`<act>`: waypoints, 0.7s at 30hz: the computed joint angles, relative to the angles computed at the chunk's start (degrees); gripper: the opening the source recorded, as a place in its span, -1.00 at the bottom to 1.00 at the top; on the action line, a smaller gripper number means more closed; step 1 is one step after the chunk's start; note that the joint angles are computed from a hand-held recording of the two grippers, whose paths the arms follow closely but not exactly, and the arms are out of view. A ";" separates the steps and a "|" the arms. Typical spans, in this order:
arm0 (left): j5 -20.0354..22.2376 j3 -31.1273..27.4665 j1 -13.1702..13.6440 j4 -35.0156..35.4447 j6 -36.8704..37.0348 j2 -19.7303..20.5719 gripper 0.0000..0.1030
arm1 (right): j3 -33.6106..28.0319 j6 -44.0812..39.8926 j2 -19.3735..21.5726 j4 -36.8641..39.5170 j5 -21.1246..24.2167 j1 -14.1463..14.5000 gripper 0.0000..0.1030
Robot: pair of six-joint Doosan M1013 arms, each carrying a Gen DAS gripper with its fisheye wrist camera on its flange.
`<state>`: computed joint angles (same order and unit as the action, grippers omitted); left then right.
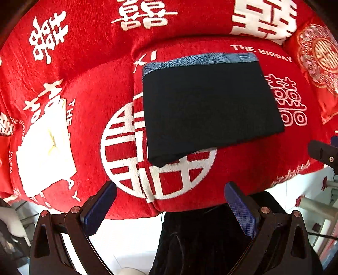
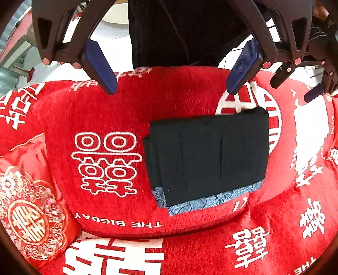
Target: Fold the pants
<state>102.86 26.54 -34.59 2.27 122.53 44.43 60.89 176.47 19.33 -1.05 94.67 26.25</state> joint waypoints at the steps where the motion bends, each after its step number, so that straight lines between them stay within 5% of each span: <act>1: -0.61 0.49 0.08 -0.20 0.23 -0.48 0.99 | -0.78 0.17 0.30 -0.32 0.79 0.35 0.99; 21: -5.21 -0.83 0.34 -2.22 -7.10 -2.73 0.99 | -9.61 -5.27 3.72 -5.64 7.44 1.70 0.99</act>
<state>97.66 25.71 -34.25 0.05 115.43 41.69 51.27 171.19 23.05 -6.68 102.11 27.96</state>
